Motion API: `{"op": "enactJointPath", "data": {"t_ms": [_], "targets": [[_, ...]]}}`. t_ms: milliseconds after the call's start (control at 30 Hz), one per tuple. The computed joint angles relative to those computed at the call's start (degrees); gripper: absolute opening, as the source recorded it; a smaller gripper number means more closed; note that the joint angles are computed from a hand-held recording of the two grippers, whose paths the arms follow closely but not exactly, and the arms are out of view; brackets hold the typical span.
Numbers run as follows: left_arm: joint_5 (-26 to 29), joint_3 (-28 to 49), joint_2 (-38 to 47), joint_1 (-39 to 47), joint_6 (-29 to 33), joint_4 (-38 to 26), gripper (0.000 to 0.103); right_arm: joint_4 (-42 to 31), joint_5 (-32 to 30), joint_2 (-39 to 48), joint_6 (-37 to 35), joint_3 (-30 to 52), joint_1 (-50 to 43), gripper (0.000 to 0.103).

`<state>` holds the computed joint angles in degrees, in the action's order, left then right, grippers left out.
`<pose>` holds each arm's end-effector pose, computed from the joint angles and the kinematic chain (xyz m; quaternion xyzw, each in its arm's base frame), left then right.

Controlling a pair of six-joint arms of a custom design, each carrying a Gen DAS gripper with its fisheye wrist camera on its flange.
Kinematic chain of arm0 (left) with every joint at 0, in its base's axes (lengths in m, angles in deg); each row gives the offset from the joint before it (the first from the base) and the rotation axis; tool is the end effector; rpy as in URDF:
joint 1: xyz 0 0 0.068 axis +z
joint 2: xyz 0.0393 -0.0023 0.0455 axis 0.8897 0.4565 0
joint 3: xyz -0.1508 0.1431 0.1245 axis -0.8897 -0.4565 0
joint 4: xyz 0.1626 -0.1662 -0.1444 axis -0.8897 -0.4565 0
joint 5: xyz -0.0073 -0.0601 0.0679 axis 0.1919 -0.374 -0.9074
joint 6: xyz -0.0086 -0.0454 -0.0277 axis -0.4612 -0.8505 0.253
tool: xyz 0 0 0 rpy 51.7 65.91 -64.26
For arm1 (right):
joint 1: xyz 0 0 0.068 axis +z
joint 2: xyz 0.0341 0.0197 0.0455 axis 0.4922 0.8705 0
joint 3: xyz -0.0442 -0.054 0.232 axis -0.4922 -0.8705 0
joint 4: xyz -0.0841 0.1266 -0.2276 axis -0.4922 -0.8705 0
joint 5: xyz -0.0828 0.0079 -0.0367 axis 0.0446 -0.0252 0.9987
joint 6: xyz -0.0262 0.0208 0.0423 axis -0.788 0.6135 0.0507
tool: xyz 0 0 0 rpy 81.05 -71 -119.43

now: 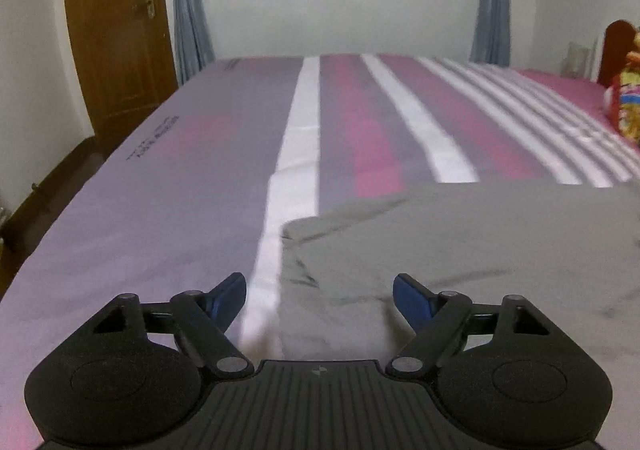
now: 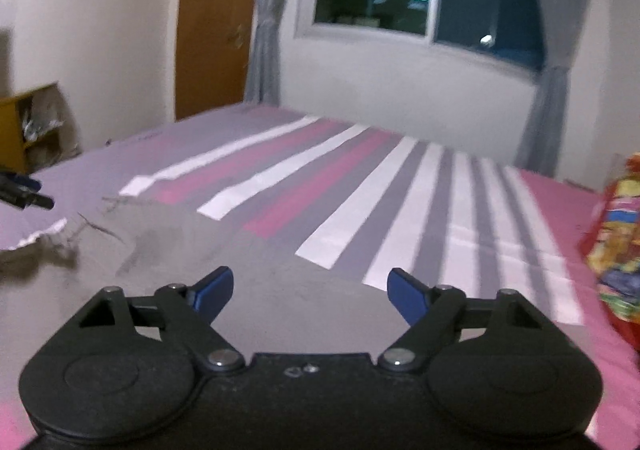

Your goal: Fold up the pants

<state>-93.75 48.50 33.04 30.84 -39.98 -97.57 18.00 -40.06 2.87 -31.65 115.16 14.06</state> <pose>0.2079 -0.1025 0.1600 -0.1680 0.8890 0.1116 0.4111 0.3357 -0.0649 0.2292 -0.3881 0.7829 0.1659 0.4571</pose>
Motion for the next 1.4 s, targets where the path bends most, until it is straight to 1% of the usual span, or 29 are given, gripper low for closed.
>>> {"op": "enactJointPath", "data": {"t_ms": [33, 67, 100, 133, 167, 200, 267, 300, 367, 433, 500, 567, 633, 700, 733, 767, 833, 867, 900, 933, 1000, 1067, 1100, 1200, 1233, 1300, 1367, 1400], "targets": [[2.2, -1.5, 0.1, 3.1, 3.6, 4.4, 0.081, 1.4, 1.6, 3.2, 0.7, 1.8, 2.1, 0.073], [4.9, -2.2, 1.2, 6.2, 6.8, 8.5, 0.081, 2.2, 3.4, 7.3, 1.4, 4.8, 4.4, 0.071], [8.8, -2.8, 2.8, 9.7, 10.1, 12.9, 0.081, 2.8, 4.8, 10.4, 1.9, 7.2, 6.1, 0.067], [11.3, -3.0, 3.8, 11.6, 11.7, 15.2, 0.081, 3.4, 6.2, 13.8, 2.3, 9.9, 7.7, 0.062], [13.9, -2.6, 5.8, 13.7, 13.6, 17.2, 0.081, 3.6, 7.6, 17.4, 2.5, 12.9, 9.1, 0.061], [15.9, -1.6, 8.4, 15.5, 15.7, 18.4, 0.081, 3.2, 8.5, 20.1, 2.4, 15.4, 9.8, 0.058], [18.4, 2.0, 15.9, 18.3, 19.9, 20.2, 0.081, 1.2, 9.8, 25.8, 1.6, 21.3, 11.4, 0.058], [20.0, 2.7, 17.6, 19.5, 21.1, 20.7, 0.081, 0.7, 10.7, 27.8, 0.9, 23.2, 11.9, 0.059], [23.4, 4.2, 20.9, 21.9, 22.2, 23.1, 0.081, -2.1, 12.0, 32.5, -1.3, 28.4, 12.7, 0.060], [27.0, 4.4, 22.9, 24.2, 23.6, 26.0, 0.081, -3.7, 13.4, 35.6, -3.8, 31.6, 13.3, 0.059], [29.0, 5.2, 25.0, 25.6, 24.8, 27.7, 0.081, -7.2, 14.4, 39.1, -6.5, 35.9, 13.5, 0.058], [30.8, 6.6, 27.4, 26.7, 25.6, 28.9, 0.081, -11.5, 14.0, 42.8, -8.9, 41.5, 13.4, 0.058], [31.8, 7.2, 29.0, 27.5, 26.1, 30.0, 0.079, -14.6, 14.1, 45.7, -9.7, 46.2, 13.3, 0.058], [33.4, 7.3, 29.7, 28.2, 26.3, 30.9, 0.067, -19.2, 14.2, 49.7, -10.5, 53.1, 13.5, 0.057], [34.5, 7.0, 29.5, 28.4, 25.8, 31.2, 0.056, -21.5, 14.3, 51.5, -11.2, 56.2, 13.7, 0.054], [34.2, 7.5, 29.7, 28.2, 25.6, 30.8, 0.046, -24.0, 14.5, 53.2, -12.2, 59.4, 13.8, 0.051], [35.8, 8.2, 29.8, 28.0, 26.2, 30.1, 0.023, -28.3, 15.0, 56.4, -12.9, 65.1, 14.4, 0.035], [34.3, 9.0, 30.1, 27.1, 26.6, 29.1, 0.022, -29.1, 15.2, 56.6, -13.0, 65.6, 14.7, 0.029], [33.1, 9.6, 30.3, 26.4, 26.7, 28.4, 0.021, -29.2, 15.3, 56.0, -13.3, 64.8, 15.0, 0.013], [32.1, 9.5, 29.6, 25.9, 25.8, 27.8, 0.021, -26.7, 16.0, 54.0, -13.1, 61.2, 15.5, 0.009], [29.5, 7.3, 26.2, 24.4, 25.9, 28.2, 0.020, -19.4, 16.8, 47.6, -11.9, 50.9, 15.8, 0.007], [27.5, 3.6, 19.5, 22.9, 25.6, 27.4, 0.020, -14.1, 15.3, 41.0, -11.0, 42.3, 14.8, 0.006], [27.1, 1.9, 15.6, 22.4, 25.3, 26.6, 0.020, -13.9, 13.5, 38.1, -11.4, 39.7, 13.7, 0.006], [24.4, -3.7, 0.0, 19.2, 25.0, 22.1, 0.020, -15.9, 7.2, 28.9, -14.1, 33.3, 9.7, 0.006], [23.3, -5.7, -6.8, 17.5, 24.6, 19.3, 0.020, -17.1, 5.4, 25.0, -16.3, 30.6, 8.0, 0.006], [20.6, -7.0, -16.1, 13.4, 23.5, 13.2, 0.020, -22.2, 2.0, 19.5, -20.7, 28.2, 4.4, 0.006], [15.4, -7.9, -25.2, 6.5, 21.9, 5.5, 0.020, -26.2, -0.5, 13.9, -25.7, 24.6, 1.1, 0.006], [12.2, -8.0, -28.3, 2.5, 20.4, 1.8, 0.020, -28.6, -1.6, 11.4, -28.5, 23.0, -0.8, 0.006]]}}
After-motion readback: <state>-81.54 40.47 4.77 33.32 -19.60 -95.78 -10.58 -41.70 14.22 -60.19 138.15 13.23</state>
